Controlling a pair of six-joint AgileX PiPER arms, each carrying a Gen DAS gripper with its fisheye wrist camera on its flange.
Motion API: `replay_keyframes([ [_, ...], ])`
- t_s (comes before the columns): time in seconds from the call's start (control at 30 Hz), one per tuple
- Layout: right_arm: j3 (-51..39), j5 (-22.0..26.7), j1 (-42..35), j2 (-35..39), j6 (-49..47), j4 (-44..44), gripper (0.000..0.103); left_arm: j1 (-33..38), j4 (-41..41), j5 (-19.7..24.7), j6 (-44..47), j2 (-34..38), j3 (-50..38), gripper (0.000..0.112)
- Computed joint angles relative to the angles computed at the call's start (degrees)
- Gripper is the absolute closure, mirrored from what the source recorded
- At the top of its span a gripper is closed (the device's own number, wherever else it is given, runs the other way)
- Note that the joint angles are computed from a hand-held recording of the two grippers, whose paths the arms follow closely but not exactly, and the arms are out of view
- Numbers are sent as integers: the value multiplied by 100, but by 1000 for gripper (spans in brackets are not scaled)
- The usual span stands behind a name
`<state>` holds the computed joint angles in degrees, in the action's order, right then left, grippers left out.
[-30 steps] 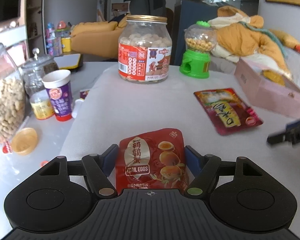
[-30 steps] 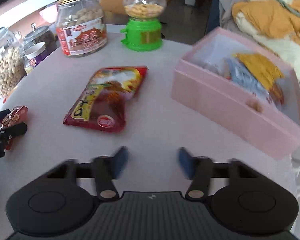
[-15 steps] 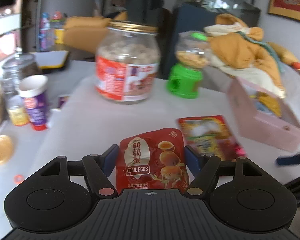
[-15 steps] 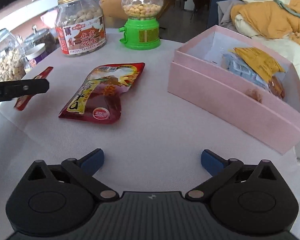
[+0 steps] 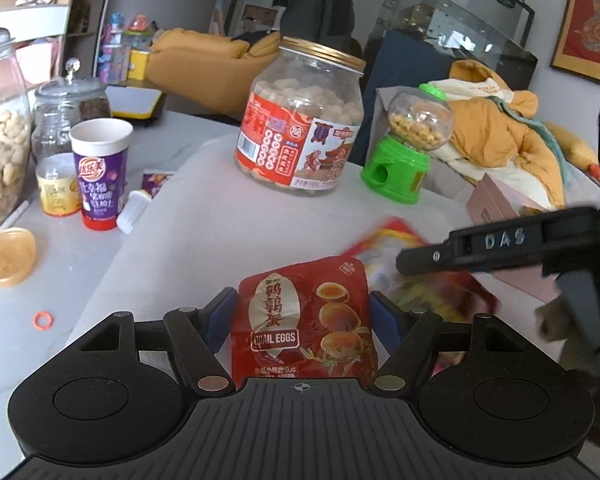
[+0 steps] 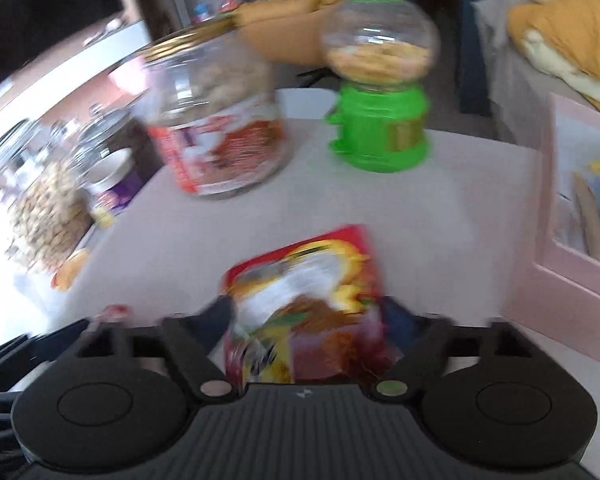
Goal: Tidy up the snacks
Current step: 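Grasp the red-yellow snack bag with the right tool and lift it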
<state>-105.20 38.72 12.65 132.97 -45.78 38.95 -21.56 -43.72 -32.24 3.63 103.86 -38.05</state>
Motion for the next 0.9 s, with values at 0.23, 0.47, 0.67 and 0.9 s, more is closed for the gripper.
replay_keyframes([
  [0.23, 570, 1093, 20, -768, -891, 754, 64, 234, 1050, -82, -1115, -156, 343, 36],
  [0.47, 926, -88, 402, -918, -949, 270, 45, 38, 0, -152, -560, -625, 828, 36],
  [0.67, -1926, 1707, -22, 920, 563, -249, 44, -644, -2157, 59, 2412, -578, 390, 36],
  [0.9, -989, 2897, -390, 221, -324, 555, 57, -410, -786, 26, 1004, -694, 806, 35],
])
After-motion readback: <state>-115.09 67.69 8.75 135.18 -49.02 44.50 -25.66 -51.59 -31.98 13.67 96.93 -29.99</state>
